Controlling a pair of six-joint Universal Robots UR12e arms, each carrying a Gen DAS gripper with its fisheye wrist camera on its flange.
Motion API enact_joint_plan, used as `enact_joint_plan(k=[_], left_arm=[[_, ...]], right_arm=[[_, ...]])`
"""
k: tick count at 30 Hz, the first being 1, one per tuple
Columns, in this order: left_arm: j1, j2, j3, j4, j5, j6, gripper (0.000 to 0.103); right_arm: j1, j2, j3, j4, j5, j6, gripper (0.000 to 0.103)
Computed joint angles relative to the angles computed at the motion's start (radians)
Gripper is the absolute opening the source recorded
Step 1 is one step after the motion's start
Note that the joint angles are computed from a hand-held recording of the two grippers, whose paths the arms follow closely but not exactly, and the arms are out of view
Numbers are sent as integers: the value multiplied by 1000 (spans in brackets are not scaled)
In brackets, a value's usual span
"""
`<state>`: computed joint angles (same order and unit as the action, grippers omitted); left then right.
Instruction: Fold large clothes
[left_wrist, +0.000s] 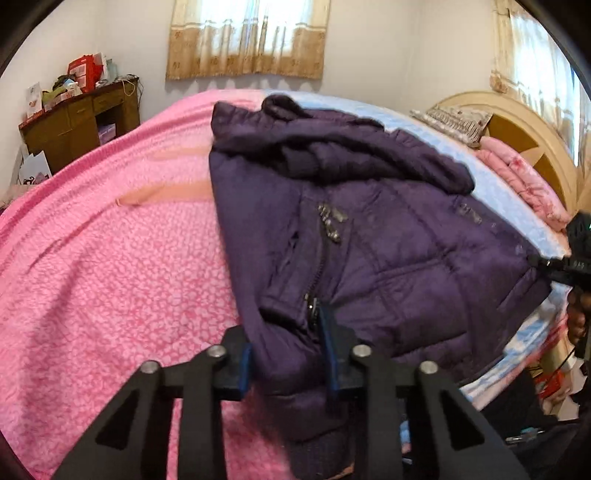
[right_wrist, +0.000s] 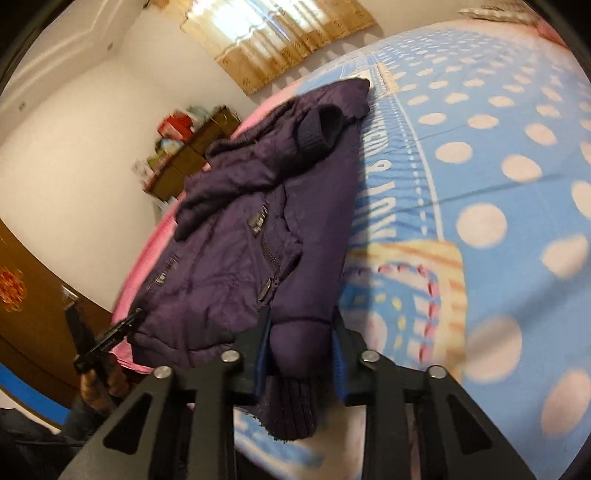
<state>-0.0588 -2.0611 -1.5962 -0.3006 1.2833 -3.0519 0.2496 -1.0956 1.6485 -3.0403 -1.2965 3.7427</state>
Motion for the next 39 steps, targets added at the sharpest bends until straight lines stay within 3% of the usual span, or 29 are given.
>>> enact_joint_plan(k=[4,7,11,15,18,22,27,30,33,34,37,39], left_arm=[[15,54,-26,-20,-71,-8,25],[43,101,-45,-56,-165,-34,24],[78,145,-72,-41,-290,-95,24],[91,128,-11,-82,-378,-126,24],[86,64,103,-112,-418,-153,24],[75,-59,323,-264,-447,-174,24],[57,-226,604,-512,-412,-152,26],[57,-343,796,-739,-412,-191,32],[67,-395,869,-859,-437,-299,36],[69,-400,875,-878,-446,-307,39],[80,-373,818,-827,-467,-309,48],[84,-348,786,-754,-415,-339,75]], right_arm=[[7,-54,61,-66,46,33,24],[5,-97,114,-175,88,117,24],[4,-126,132,-302,85,188,24],[-17,-97,52,-335,78,213,23],[-37,-45,-41,-333,76,225,23],[-63,49,-218,-223,65,219,23],[-86,183,-426,-44,12,250,23],[-92,256,-539,87,-16,228,23],[-97,303,-603,187,-23,191,23],[-102,318,-616,201,-8,206,24],[-105,344,-640,218,-1,220,26],[-105,349,-652,243,6,219,33]])
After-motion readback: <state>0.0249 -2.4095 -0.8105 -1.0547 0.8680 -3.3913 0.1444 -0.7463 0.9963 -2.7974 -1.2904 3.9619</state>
